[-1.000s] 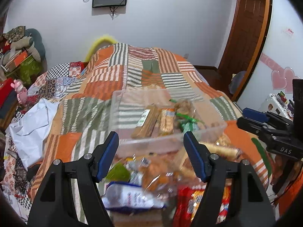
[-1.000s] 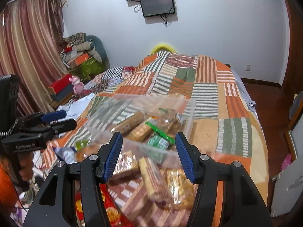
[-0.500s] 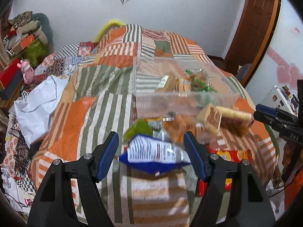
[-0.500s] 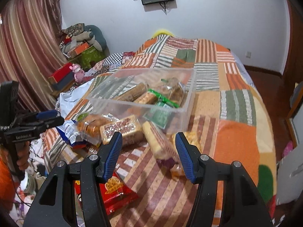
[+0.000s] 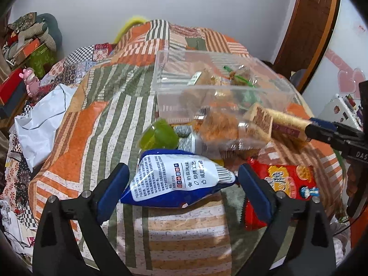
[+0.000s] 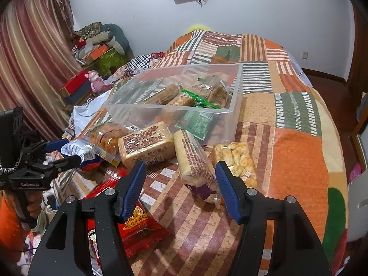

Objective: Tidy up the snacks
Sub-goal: 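Reach the left tool to the blue-and-white bag and grasp it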

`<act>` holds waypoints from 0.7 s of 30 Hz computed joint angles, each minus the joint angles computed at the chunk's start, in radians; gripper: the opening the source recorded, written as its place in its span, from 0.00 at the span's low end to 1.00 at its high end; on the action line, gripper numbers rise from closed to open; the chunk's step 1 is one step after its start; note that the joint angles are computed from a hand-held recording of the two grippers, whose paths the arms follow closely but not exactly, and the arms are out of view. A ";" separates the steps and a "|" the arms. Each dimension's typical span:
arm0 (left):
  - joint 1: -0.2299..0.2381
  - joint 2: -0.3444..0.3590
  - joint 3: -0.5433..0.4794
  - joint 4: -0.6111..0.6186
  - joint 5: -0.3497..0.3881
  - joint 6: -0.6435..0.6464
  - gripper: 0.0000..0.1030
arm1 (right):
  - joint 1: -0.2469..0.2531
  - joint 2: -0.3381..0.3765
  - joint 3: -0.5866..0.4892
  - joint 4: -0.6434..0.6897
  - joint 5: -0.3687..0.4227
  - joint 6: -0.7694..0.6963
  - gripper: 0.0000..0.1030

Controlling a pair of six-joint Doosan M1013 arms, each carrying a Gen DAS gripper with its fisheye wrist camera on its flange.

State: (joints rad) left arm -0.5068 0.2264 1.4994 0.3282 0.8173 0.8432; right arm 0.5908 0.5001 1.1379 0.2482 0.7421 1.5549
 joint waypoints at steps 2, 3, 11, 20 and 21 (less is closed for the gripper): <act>0.013 0.001 0.004 -0.068 -0.014 0.031 0.95 | 0.002 0.004 -0.003 0.000 0.002 -0.003 0.57; 0.017 0.005 0.003 -0.085 -0.009 0.031 0.95 | 0.003 0.007 -0.005 0.000 0.005 -0.003 0.57; 0.025 0.023 0.004 -0.097 0.004 0.005 0.95 | 0.004 0.038 -0.038 0.018 0.042 -0.017 0.57; 0.020 0.042 -0.004 -0.039 0.002 -0.058 0.95 | 0.010 0.064 -0.066 -0.039 0.069 0.040 0.46; 0.021 0.046 -0.006 -0.038 0.005 -0.069 0.95 | 0.013 0.065 -0.067 -0.058 0.068 0.052 0.43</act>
State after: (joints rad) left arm -0.4855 0.2727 1.4936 0.2901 0.8223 0.7746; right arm 0.6033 0.5650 1.0713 0.1902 0.8104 1.6066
